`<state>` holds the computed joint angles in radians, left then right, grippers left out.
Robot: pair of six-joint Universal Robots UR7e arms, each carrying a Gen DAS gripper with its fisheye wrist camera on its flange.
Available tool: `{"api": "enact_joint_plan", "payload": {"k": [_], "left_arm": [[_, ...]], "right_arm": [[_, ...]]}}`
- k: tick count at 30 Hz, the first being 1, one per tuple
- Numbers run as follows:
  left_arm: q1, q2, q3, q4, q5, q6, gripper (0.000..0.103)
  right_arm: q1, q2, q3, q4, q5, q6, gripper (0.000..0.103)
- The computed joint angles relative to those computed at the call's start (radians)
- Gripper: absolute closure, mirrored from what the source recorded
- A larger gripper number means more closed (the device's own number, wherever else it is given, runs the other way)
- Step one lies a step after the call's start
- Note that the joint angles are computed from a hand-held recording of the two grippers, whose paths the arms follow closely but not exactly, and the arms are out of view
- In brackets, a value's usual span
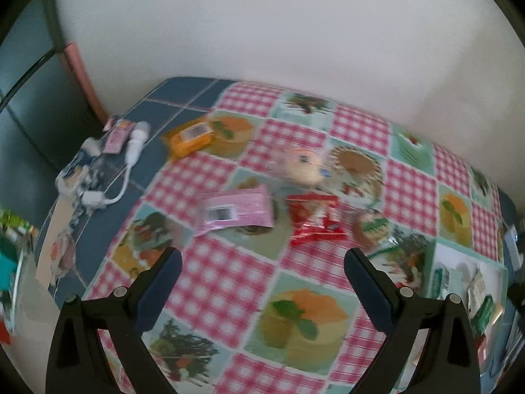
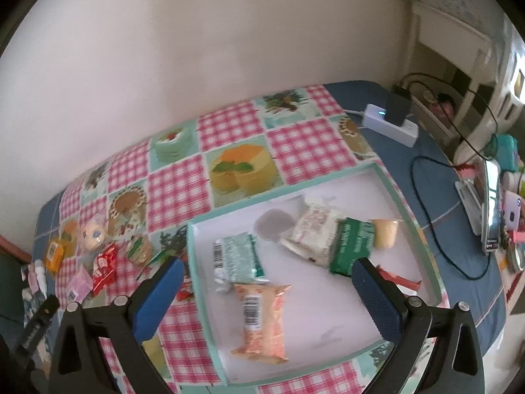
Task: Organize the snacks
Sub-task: 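Move both open tools back toward the pink packet and round cake packet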
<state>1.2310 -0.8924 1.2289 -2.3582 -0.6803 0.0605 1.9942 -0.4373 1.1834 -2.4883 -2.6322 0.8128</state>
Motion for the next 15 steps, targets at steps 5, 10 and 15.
{"api": "enact_joint_plan", "payload": {"k": [5, 10, 15], "left_arm": [[0.040, -0.021, -0.025, 0.022, 0.002, -0.069, 0.004], [0.078, -0.032, -0.054, 0.039, 0.021, -0.127, 0.004], [0.113, -0.041, -0.088, 0.062, 0.029, -0.182, 0.004]], "right_arm": [[0.005, 0.075, -0.112, 0.064, 0.029, -0.042, 0.000], [0.012, 0.158, -0.235, 0.116, 0.063, -0.102, 0.000], [0.019, 0.249, -0.376, 0.160, 0.096, -0.174, 0.000]]}}
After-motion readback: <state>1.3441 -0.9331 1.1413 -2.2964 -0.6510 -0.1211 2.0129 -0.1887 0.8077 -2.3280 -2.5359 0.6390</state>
